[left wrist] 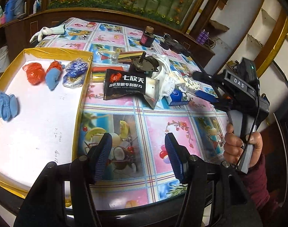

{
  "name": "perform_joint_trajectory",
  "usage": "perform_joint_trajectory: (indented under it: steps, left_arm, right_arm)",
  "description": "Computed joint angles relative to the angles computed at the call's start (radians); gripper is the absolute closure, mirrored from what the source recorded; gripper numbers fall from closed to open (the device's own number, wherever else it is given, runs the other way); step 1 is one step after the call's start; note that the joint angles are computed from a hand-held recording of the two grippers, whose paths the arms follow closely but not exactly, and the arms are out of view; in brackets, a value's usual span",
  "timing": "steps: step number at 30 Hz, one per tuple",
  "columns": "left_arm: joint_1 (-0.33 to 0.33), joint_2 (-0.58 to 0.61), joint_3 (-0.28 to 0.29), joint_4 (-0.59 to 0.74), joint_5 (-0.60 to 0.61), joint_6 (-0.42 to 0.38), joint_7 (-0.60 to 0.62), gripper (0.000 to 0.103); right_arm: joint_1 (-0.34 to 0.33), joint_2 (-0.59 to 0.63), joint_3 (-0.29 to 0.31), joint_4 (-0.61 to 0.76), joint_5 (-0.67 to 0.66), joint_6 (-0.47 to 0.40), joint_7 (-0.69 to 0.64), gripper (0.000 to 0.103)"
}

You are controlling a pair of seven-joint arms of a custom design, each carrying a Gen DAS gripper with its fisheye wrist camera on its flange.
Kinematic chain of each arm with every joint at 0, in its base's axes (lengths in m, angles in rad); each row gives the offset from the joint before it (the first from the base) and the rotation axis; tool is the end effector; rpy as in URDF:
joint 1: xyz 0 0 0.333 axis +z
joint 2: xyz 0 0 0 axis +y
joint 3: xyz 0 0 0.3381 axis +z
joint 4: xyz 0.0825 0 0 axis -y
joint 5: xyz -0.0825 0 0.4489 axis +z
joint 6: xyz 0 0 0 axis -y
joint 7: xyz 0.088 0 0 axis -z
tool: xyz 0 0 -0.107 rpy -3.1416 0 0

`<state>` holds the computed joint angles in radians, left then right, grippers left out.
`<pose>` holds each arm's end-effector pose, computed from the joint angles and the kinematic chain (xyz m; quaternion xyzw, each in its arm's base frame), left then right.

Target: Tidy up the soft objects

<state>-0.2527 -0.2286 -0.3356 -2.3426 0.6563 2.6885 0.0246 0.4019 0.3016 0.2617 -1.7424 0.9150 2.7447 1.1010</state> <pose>0.4529 -0.3321 0.4631 -0.7858 0.5059 -0.3122 0.1707 0.6169 0.4185 0.4657 -0.7338 0.5104 0.0651 0.4437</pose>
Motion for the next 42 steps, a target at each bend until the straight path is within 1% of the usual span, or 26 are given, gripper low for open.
perform_joint_trajectory:
  steps: [1, 2, 3, 7, 10, 11, 13, 16, 17, 18, 20, 21, 23, 24, 26, 29, 30, 33, 34, 35, 36, 37, 38, 40, 41, 42]
  left_arm:
    - [0.001, -0.006, -0.001, -0.005, 0.003, -0.002, -0.006, 0.046]
    - [0.001, -0.016, -0.001, -0.015, 0.003, 0.002, -0.013, 0.046]
    - [0.001, -0.025, 0.0, -0.025, 0.0, 0.007, -0.016, 0.046]
    - [0.005, -0.067, 0.001, -0.071, -0.018, 0.027, -0.023, 0.046]
    - [0.016, -0.092, 0.0, -0.105, -0.022, 0.066, -0.023, 0.046]
    - [0.021, -0.096, -0.002, -0.11, -0.023, 0.072, -0.023, 0.046]
    - [0.037, -0.104, -0.008, -0.122, -0.017, 0.094, -0.035, 0.046]
    - [0.051, -0.104, -0.012, -0.131, -0.02, 0.118, -0.037, 0.046]
    - [0.055, -0.1, -0.013, -0.131, -0.021, 0.126, -0.036, 0.046]
    - [0.057, -0.094, -0.013, -0.127, -0.023, 0.131, -0.032, 0.046]
    - [0.057, -0.067, -0.008, -0.108, -0.033, 0.14, -0.013, 0.046]
    - [0.059, -0.044, -0.006, -0.09, -0.035, 0.145, -0.002, 0.046]
    - [0.063, 0.013, 0.003, -0.048, -0.04, 0.157, 0.012, 0.046]
    - [0.061, 0.045, 0.013, -0.025, -0.055, 0.158, 0.018, 0.046]
    - [0.064, 0.118, 0.034, 0.028, -0.069, 0.173, 0.015, 0.046]
    - [0.06, 0.212, 0.063, 0.116, -0.048, 0.133, -0.014, 0.047]
    - [0.054, 0.24, 0.075, 0.143, -0.058, 0.121, -0.002, 0.047]
    - [0.031, 0.308, 0.103, 0.22, -0.101, 0.026, 0.008, 0.047]
    - [0.027, 0.329, 0.11, 0.238, -0.119, 0.012, 0.022, 0.047]
    - [0.017, 0.343, 0.122, 0.251, -0.091, 0.007, 0.004, 0.044]
    - [0.0, 0.349, 0.135, 0.269, -0.039, -0.033, -0.032, 0.035]
    - [-0.007, 0.359, 0.136, 0.291, -0.039, -0.086, -0.023, 0.031]
    - [-0.011, 0.365, 0.14, 0.3, -0.026, -0.1, -0.021, 0.029]
    - [-0.007, 0.369, 0.142, 0.303, -0.04, -0.094, 0.028, 0.03]
    - [-0.004, 0.364, 0.144, 0.295, -0.048, -0.077, 0.043, 0.041]
    - [0.004, 0.355, 0.147, 0.272, -0.06, -0.022, 0.054, 0.065]
  right_arm:
    - [-0.02, 0.026, 0.03, 0.039, 0.047, -0.071, -0.061, 0.017]
    - [-0.018, 0.053, 0.038, 0.079, 0.047, -0.129, -0.082, 0.017]
    - [0.001, 0.083, 0.034, 0.121, 0.012, -0.165, -0.076, 0.018]
    - [0.128, 0.187, -0.042, 0.267, -0.271, -0.161, 0.069, 0.018]
    - [0.174, 0.255, -0.077, 0.362, -0.42, -0.183, 0.178, 0.018]
    - [0.173, 0.27, -0.073, 0.383, -0.442, -0.198, 0.19, 0.017]
    - [0.154, 0.295, -0.042, 0.427, -0.45, -0.279, 0.181, 0.017]
    - [0.089, 0.314, 0.039, 0.47, -0.351, -0.496, 0.113, 0.017]
    - [0.07, 0.314, 0.056, 0.471, -0.311, -0.553, 0.084, 0.017]
    - [0.052, 0.297, 0.067, 0.446, -0.271, -0.583, 0.044, 0.017]
    - [0.031, 0.226, 0.059, 0.356, -0.208, -0.542, -0.025, 0.019]
    - [0.028, 0.186, 0.047, 0.306, -0.184, -0.492, -0.042, 0.018]
    - [0.034, 0.102, 0.015, 0.198, -0.162, -0.349, -0.057, 0.018]
    - [0.039, 0.072, -0.002, 0.158, -0.165, -0.281, -0.05, 0.016]
    - [0.024, 0.032, -0.012, 0.102, -0.129, -0.217, -0.05, 0.015]
    - [0.001, -0.012, -0.017, 0.039, -0.061, -0.156, -0.055, 0.015]
    - [-0.003, -0.026, -0.02, 0.018, -0.048, -0.135, -0.062, 0.015]
    - [-0.018, -0.072, -0.028, -0.047, 0.011, -0.076, -0.091, 0.015]
    - [-0.009, -0.085, -0.031, -0.064, 0.01, -0.049, -0.076, 0.015]
    - [-0.001, -0.086, -0.037, -0.071, 0.0, -0.023, -0.057, 0.015]
    - [0.006, -0.085, -0.045, -0.075, -0.023, -0.001, -0.029, 0.015]
    - [0.015, -0.085, -0.053, -0.081, -0.051, 0.018, 0.005, 0.015]
    - [0.024, -0.075, -0.061, -0.077, -0.089, 0.037, 0.046, 0.015]
    - [0.054, -0.049, -0.092, -0.059, -0.206, 0.079, 0.175, 0.015]
    - [0.069, -0.043, -0.112, -0.057, -0.271, 0.1, 0.251, 0.015]
    - [0.084, -0.039, -0.135, -0.057, -0.338, 0.115, 0.33, 0.016]
